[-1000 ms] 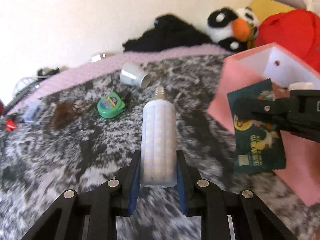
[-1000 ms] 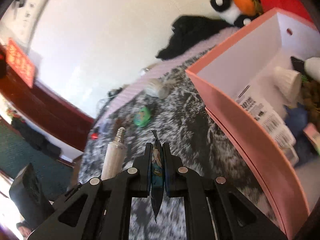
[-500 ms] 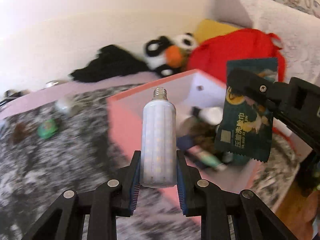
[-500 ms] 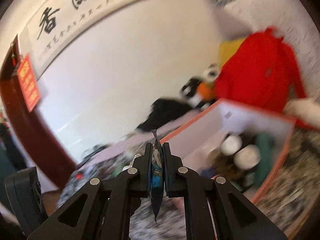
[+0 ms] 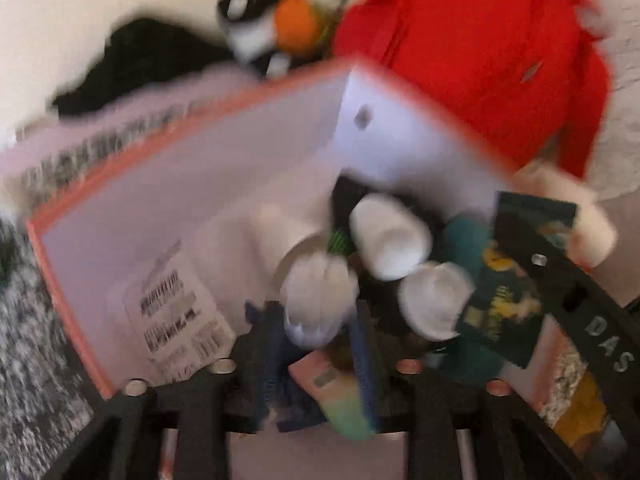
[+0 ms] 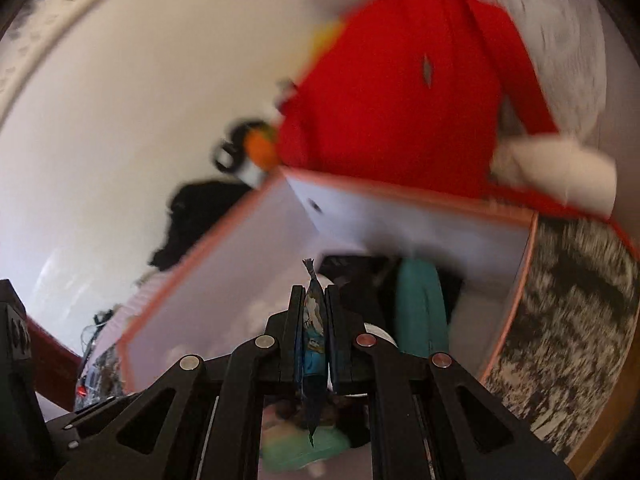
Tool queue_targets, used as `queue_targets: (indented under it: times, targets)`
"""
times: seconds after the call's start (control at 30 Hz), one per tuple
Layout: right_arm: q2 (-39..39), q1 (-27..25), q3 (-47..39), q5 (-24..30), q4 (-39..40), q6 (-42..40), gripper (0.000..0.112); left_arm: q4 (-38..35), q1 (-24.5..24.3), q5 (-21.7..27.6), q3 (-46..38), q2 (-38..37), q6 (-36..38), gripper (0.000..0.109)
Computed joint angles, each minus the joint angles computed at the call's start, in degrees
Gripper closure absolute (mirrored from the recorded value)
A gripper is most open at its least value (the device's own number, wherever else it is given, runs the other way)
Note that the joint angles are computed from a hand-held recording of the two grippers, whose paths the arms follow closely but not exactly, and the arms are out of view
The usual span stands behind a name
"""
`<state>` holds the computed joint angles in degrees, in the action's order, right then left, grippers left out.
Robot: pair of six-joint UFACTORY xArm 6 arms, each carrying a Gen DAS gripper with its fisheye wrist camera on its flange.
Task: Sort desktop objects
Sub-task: 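Carry bulb and packet into the pink box and open both tools, then grasp the brown organza pouch with the left tool while the right tool grasps the green tape measure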
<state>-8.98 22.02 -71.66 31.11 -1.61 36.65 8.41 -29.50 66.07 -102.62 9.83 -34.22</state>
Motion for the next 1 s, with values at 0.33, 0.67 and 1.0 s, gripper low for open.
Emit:
queue_targets:
  times: [0.33, 0.67, 1.0]
  targets:
    - [3.8, -0.4, -6.3, 3.2, -5.6, 1.5, 0.019, 5.3, 2.4, -0.6, 4.7, -4.7, -8.5, 0.023]
    - [-4.7, 3.5, -2.1, -5.6, -27.8, 20.9, 0.019, 30.2, -3.2, -1.5, 23.3, -26.9, -21.9, 0.018]
    - [-3.3, 18.7, -5.6, -4.9, -44.5, 28.3, 0.016, 48.8, -10.9, 18.0, 38.3, -49.2, -30.9, 0.017]
